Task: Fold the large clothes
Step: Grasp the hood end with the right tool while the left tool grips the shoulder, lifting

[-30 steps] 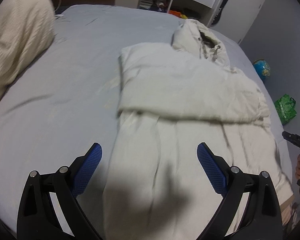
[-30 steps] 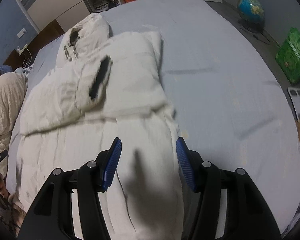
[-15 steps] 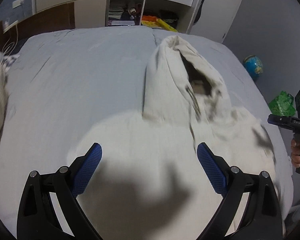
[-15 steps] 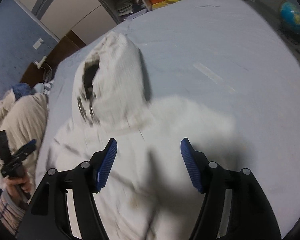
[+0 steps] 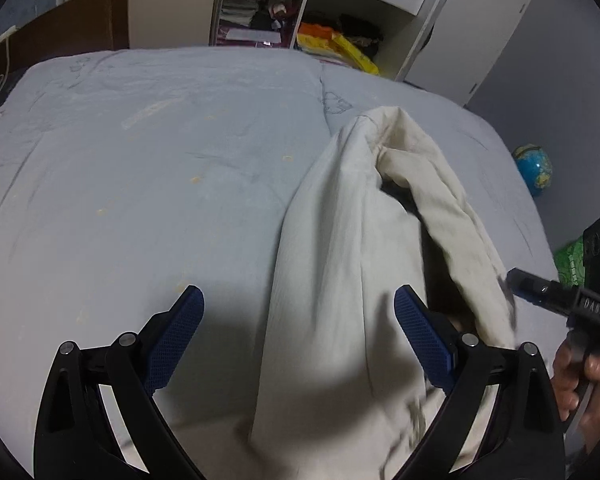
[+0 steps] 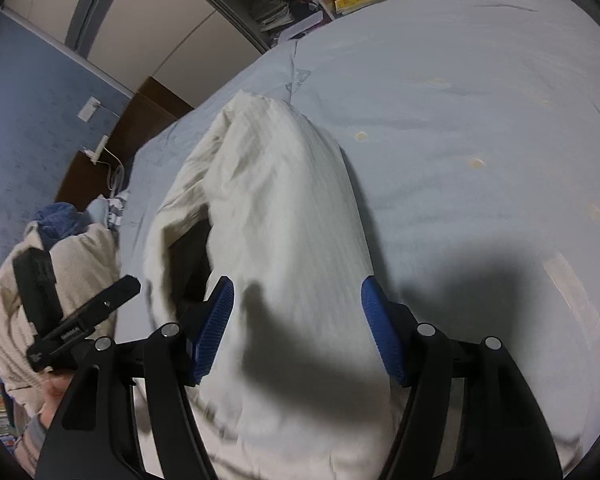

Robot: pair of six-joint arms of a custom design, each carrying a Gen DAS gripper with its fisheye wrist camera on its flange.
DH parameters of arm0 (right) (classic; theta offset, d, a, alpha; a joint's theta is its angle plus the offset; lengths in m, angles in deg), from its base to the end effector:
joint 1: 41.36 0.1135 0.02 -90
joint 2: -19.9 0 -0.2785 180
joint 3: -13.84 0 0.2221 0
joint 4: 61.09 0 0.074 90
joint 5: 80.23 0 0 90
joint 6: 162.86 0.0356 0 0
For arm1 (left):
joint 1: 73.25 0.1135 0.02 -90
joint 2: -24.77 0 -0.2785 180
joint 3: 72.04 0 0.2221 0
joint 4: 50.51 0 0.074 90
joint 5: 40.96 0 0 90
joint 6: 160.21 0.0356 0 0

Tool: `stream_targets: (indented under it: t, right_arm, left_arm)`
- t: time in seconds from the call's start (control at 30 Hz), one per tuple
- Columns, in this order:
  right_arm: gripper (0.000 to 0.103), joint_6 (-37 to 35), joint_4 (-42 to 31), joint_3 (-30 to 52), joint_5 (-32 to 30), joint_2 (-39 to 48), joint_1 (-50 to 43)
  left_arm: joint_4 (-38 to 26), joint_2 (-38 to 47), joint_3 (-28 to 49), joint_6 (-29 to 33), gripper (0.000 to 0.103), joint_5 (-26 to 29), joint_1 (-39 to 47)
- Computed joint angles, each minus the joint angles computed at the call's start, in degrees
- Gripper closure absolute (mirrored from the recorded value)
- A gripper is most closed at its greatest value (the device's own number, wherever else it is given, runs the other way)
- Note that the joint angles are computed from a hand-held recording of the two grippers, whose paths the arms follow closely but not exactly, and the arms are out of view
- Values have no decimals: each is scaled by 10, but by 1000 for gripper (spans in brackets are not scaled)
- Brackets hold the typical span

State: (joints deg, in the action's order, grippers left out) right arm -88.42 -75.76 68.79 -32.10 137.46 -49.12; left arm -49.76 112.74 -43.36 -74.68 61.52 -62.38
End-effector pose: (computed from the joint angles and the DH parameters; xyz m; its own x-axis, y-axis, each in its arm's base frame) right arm 0.2739 -0.0133 0.0652 -0.9190 -0.0764 -0.3868 -0.3027 0.7652 0.5681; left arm 0.1785 0.0265 0.1081 -0.8294 -0.2368 -0.5059 -0.1384 0.9646 -0.2244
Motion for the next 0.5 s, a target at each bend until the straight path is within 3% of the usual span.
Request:
stream_targets:
  t: [0.1, 0.13, 0.17, 0.23, 0.27, 0.37, 0.43, 0.5]
  right_arm:
    - [41, 36, 53, 26, 40, 47, 42]
    - [45, 39, 71, 27, 53, 57, 49]
    - [64, 41, 90, 30, 68, 70, 57]
    - [71, 37, 107, 46, 96, 110, 66]
    - [72, 32, 120, 54, 100, 133, 62]
    - [81, 9, 127, 88, 23, 197, 16]
    - [82, -1, 122, 104, -12, 221, 0]
    - [81, -6, 122, 109, -24, 226, -1]
  left_arm:
    - [51, 109, 35, 4, 21, -38, -21]
    - [69, 131, 32, 16, 30, -40, -11]
    - [90, 165, 36, 23, 42, -43, -6]
    - [128, 236, 44, 42, 54, -28, 11]
    - [159, 272, 41, 54, 54, -17, 23]
    - [298, 349, 4, 93, 53, 37, 69]
    - [350, 379, -9, 112, 52, 61, 88]
    - [350, 379, -10, 117, 51, 76, 99]
